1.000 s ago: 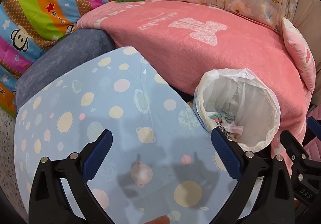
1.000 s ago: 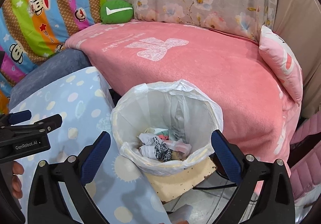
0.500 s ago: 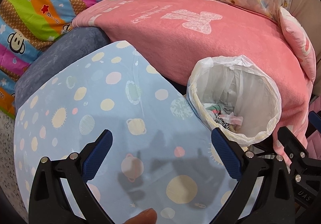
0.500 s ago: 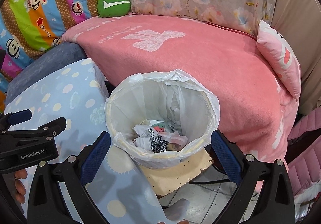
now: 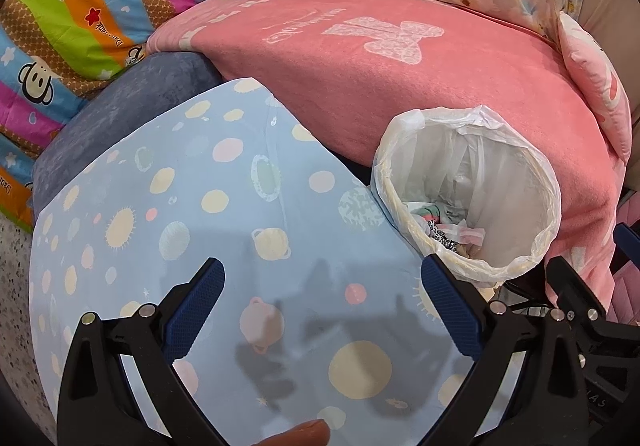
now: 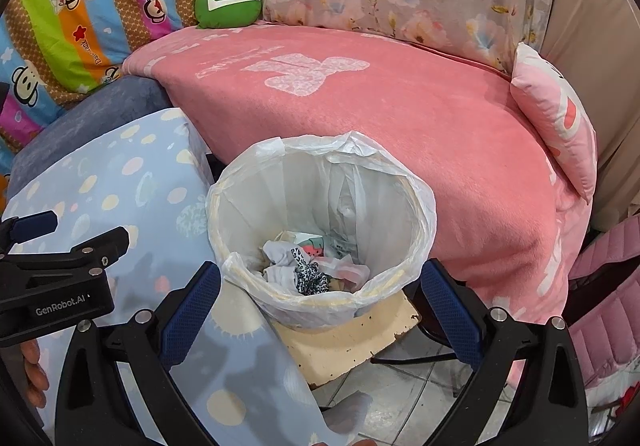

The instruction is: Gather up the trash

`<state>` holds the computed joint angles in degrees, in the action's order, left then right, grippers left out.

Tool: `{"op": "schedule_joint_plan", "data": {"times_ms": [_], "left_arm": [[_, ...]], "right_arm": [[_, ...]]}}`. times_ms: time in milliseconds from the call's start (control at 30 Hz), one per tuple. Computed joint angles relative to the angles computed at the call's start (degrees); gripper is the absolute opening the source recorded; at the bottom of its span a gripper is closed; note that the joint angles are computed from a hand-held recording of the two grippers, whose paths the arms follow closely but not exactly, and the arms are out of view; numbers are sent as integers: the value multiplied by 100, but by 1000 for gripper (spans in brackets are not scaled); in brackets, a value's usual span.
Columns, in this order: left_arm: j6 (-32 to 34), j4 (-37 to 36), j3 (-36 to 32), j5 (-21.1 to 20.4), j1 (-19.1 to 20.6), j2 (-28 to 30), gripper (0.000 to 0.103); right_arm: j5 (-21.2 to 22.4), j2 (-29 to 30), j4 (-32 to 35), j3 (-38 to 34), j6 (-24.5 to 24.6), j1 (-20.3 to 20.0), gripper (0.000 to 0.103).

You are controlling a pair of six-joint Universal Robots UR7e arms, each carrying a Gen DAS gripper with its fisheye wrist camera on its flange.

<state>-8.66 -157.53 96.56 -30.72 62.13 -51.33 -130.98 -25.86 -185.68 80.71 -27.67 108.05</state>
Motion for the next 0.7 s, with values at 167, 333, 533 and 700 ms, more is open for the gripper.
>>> {"op": "schedule_joint_plan", "data": {"times_ms": [167,333,533,700], "left_arm": [[-12,-27,63,48,-33,-3,94],[-113,29,96,77,-48,-20,94],[-151,45,111,128,-58,-19,94],[-133,21,116,128,-63,-16,94]], "right_arm": [[-36,-5,-33,48,-30,12,96],[-54,-6,-17,54,-37,17,96],[-69,0,26,36,-16,5,96],[-78,-8,6,73,-17,-9,96]]}}
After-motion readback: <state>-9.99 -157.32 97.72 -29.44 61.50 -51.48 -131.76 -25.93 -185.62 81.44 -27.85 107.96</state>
